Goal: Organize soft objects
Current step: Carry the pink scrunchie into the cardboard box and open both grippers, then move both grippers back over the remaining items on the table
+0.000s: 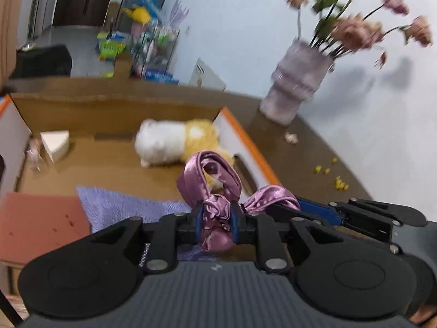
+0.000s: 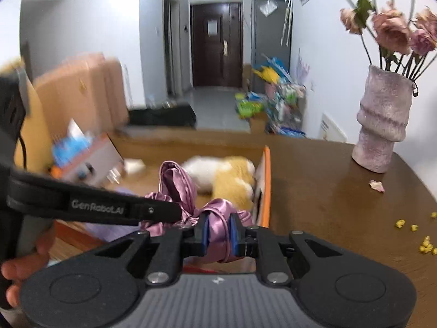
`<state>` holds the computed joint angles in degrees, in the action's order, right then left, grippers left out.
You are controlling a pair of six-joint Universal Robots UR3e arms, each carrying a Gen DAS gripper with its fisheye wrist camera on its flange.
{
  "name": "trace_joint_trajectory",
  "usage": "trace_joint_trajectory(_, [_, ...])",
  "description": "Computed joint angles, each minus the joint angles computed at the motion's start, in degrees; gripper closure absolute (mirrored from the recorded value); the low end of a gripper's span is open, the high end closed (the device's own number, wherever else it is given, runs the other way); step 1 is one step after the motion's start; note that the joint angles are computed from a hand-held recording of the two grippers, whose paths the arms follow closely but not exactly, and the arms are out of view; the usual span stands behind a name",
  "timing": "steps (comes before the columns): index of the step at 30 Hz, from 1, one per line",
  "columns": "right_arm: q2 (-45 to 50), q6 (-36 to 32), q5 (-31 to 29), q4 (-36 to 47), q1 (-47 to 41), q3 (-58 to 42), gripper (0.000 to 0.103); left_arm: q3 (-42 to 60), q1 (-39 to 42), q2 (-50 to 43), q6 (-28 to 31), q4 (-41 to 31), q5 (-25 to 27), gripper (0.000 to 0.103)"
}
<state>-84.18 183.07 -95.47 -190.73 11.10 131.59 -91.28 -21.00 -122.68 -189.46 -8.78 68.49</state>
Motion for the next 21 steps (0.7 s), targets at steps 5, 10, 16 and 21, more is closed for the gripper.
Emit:
trace_joint_trajectory(5, [1.9,-1.7,-5.3,-0.7,5.1,0.3,0.059,1.7,-0.4,-2.5,0.5,-1.6,1.0,0.063])
trace_joint_trajectory(10, [-6.8,-1.8,-2.6,0.8,1.1,3.9,0.054,-2.7,-0.1,2.8,-0.3,0.5,2.0,0.045])
trace_joint_trajectory(16, [-25.7,-2.1,-0.8,10.2,-0.3,6.9,0.045,-15.3,0.4,20.3,3.2,2.5,5.3,0.038])
trace_joint_trajectory(21, [-38.8,-1.4,-2.2,16.9,2.3,7.4,0.037,-26.9,-2.6,36.5,5.6,6.6,17.5,0.019])
